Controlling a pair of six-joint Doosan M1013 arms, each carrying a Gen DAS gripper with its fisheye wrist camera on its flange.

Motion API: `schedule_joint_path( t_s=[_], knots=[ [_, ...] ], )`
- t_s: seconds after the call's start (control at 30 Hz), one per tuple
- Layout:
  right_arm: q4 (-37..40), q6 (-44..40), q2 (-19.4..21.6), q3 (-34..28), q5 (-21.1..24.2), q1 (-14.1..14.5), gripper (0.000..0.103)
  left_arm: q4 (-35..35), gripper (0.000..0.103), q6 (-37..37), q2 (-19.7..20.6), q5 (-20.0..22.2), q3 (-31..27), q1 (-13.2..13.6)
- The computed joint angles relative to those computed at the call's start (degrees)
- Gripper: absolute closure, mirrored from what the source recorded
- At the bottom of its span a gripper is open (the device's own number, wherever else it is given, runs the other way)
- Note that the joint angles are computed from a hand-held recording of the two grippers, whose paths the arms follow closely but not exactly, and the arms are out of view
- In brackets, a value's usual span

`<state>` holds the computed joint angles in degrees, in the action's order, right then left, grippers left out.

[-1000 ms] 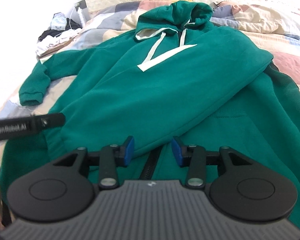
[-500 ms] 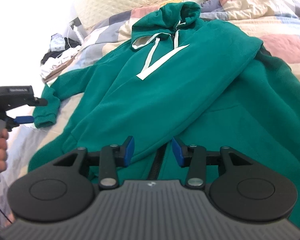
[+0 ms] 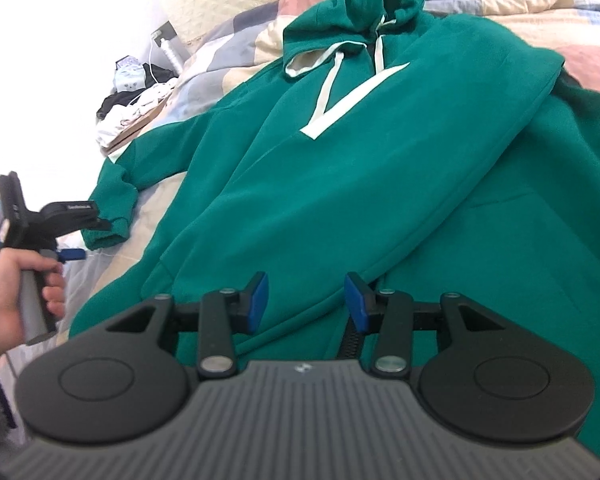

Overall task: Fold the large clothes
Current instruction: 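Grasp the other sleeve cuff with the left gripper and fold it across the body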

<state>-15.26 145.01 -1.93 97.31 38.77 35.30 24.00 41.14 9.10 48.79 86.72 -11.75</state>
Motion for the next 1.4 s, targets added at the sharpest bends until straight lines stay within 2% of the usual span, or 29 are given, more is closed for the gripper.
schedule_joint_path(
  t_s=[0.13, 0.23, 0.3, 0.33, 0.37, 0.47, 0.57, 0.63, 0.73, 0.83, 1.0, 1.13, 1.23, 1.33, 1.4],
  knots=[
    [0.0, -0.2, 0.8, -0.2, 0.8, -0.1, 0.057, -1.2, 0.028, -4.0, 1.1, -4.5, 0.7, 1.1],
    [-0.4, -0.3, 1.1, 0.1, 0.2, -0.1, 0.057, 2.6, 0.031, -10.2, 1.5, -7.7, 1.5, 1.1],
    [-1.1, -0.7, 1.2, 0.2, -0.1, -0.1, 0.057, 4.0, 0.046, -12.3, 1.6, -9.0, 1.7, 1.3],
    [-1.6, -0.5, 1.2, 0.3, -0.2, -0.1, 0.057, 4.7, 0.059, -12.6, 1.8, -8.5, 1.3, 1.3],
    [-2.1, 0.1, 1.3, 0.3, -0.3, -0.1, 0.057, 5.7, 0.066, -12.8, 2.2, -7.5, 0.6, 1.3],
    [-2.9, 0.6, 1.7, -0.1, -0.4, -0.3, 0.057, 8.6, 0.075, -12.3, 2.5, -4.8, -1.4, 1.6],
    [-3.3, 0.5, 1.8, -0.4, -0.2, -0.4, 0.057, 16.7, 0.078, -10.1, 2.6, -1.4, -3.6, 1.2],
    [-3.4, 0.8, 1.8, -0.5, 0.0, -0.5, 0.057, 19.6, 0.078, -7.2, 2.1, -1.4, -4.9, 1.4],
    [-3.9, 1.1, 1.7, -0.6, 0.1, -0.4, 0.057, 18.4, 0.079, -1.4, 0.9, -2.6, -7.6, 2.0],
    [-4.9, 1.6, 1.4, -0.7, 0.4, -0.3, 0.057, 18.8, 0.079, 5.6, 0.0, -3.2, -10.5, 0.9],
    [-7.7, 4.6, 0.5, -0.4, 0.7, 0.2, 0.057, 17.5, 0.079, 18.6, -0.7, -4.1, -16.5, -3.3],
    [-10.5, 7.9, -0.6, 0.1, 0.8, 0.5, 0.057, 14.4, 0.079, 30.9, -1.0, -5.4, -19.9, -9.0],
    [-12.0, 10.7, -1.6, 0.6, 0.7, 0.6, 0.057, 9.3, 0.078, 42.0, -1.5, -6.1, -20.6, -13.6],
    [-12.2, 13.2, -3.1, 1.8, -0.4, 0.0, 0.057, 4.5, 0.078, 50.7, -1.9, -5.3, -19.6, -18.4],
    [-13.7, 16.5, -4.3, 2.9, -1.4, -0.2, 0.057, 1.3, 0.078, 54.8, -1.7, -3.4, -19.1, -21.3]
  ],
)
